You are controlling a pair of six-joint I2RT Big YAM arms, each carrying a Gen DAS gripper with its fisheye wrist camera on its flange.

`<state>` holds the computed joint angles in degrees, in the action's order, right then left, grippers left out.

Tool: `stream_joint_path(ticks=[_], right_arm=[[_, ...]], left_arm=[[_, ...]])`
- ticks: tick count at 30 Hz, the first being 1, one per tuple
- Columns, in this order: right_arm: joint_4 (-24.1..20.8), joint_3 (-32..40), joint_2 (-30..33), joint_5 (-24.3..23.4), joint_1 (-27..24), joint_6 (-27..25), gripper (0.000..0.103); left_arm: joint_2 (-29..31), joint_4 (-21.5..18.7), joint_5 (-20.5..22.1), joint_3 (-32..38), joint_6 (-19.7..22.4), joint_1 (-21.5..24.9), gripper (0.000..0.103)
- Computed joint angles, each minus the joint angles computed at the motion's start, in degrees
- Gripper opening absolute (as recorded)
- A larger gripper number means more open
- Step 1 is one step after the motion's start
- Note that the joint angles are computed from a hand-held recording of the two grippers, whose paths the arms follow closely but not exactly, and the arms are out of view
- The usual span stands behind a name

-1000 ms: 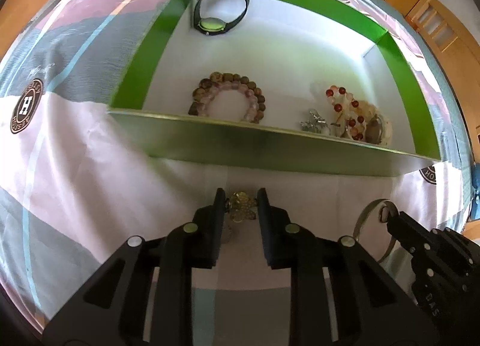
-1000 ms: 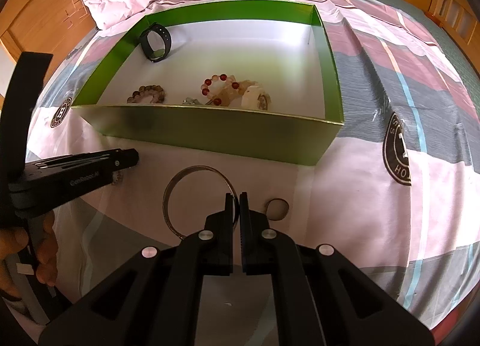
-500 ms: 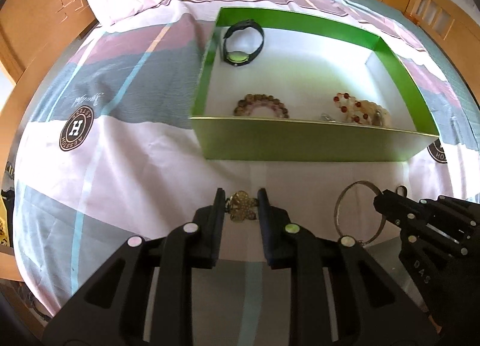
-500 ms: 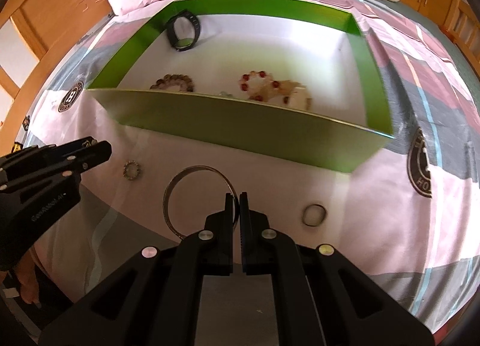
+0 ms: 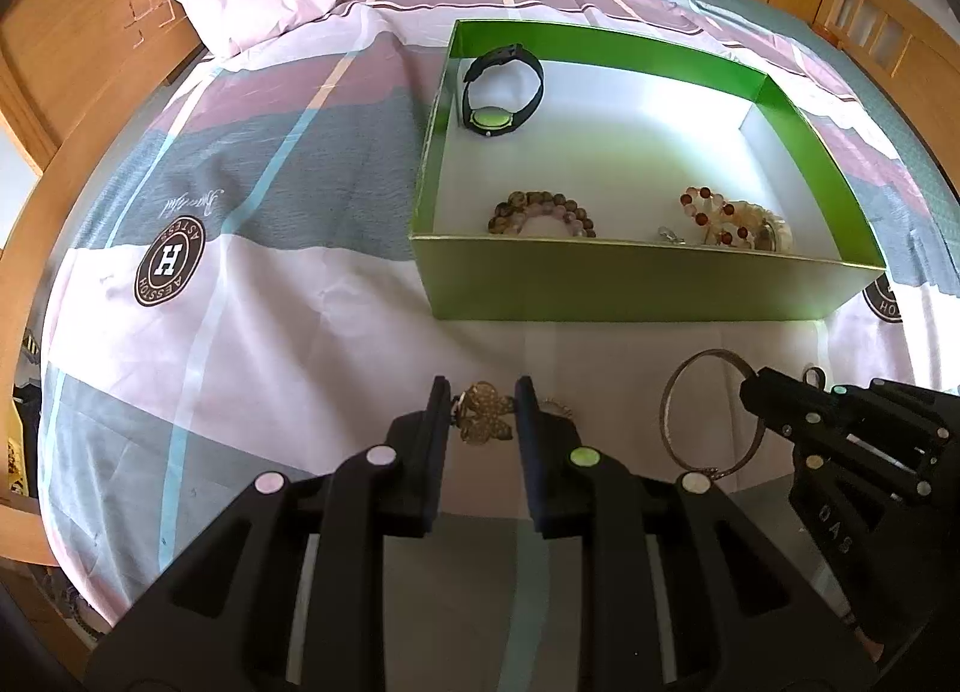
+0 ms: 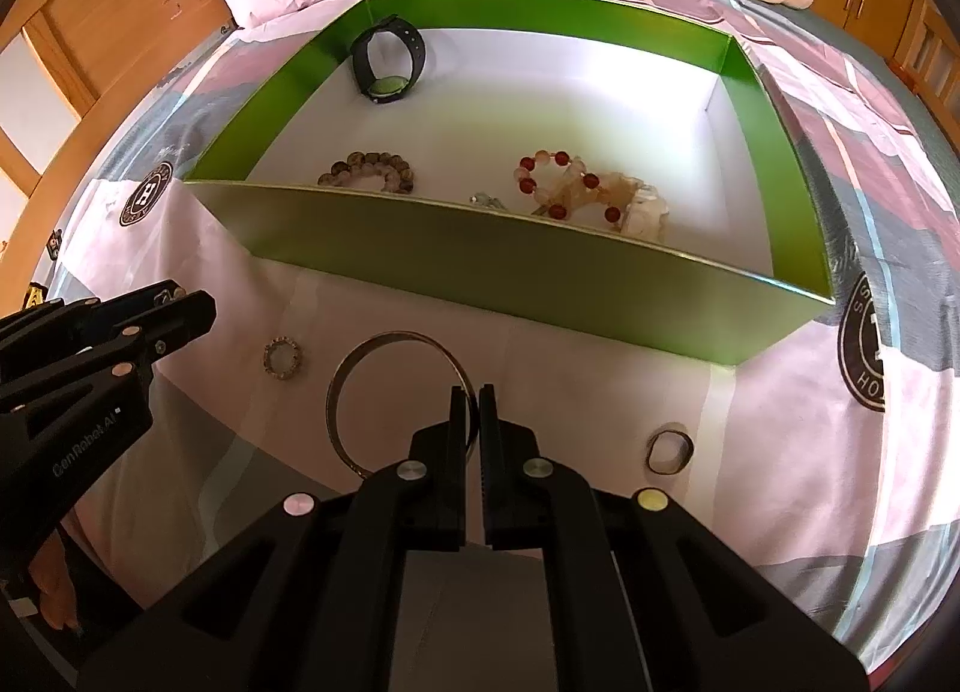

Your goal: Organize jewelry

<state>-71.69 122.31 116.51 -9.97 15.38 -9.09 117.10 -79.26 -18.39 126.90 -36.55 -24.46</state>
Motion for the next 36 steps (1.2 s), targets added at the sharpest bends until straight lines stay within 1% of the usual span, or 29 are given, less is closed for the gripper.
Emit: stream_joint_path(ticks=[12,22,30,36], right_arm=[[0.88,-1.16,-1.09,-0.47,-0.51,0.03,0.003],[1.35,-1.24,-1.42,-0.91,-0.51,0.19,0.003],[1.73,-1.78,-1.82,-1.05,-0.54,0.14,0.003],[1.76,-2.15,-1.95,-0.94,-0.42,-0.05,0.003]], left_arm=[[0.65,-0.56,-0.75,0.65,0.65,-0.49,0.022],[0.42,-0.12,-1.73,0.67,0.60,-0.58,0.022],[-0.19,1.20,-2.75,0.01,0.78,-0.83,0.022],[-0.01,1.04,-2.78,0.34,0.88,-0.91,0.022]])
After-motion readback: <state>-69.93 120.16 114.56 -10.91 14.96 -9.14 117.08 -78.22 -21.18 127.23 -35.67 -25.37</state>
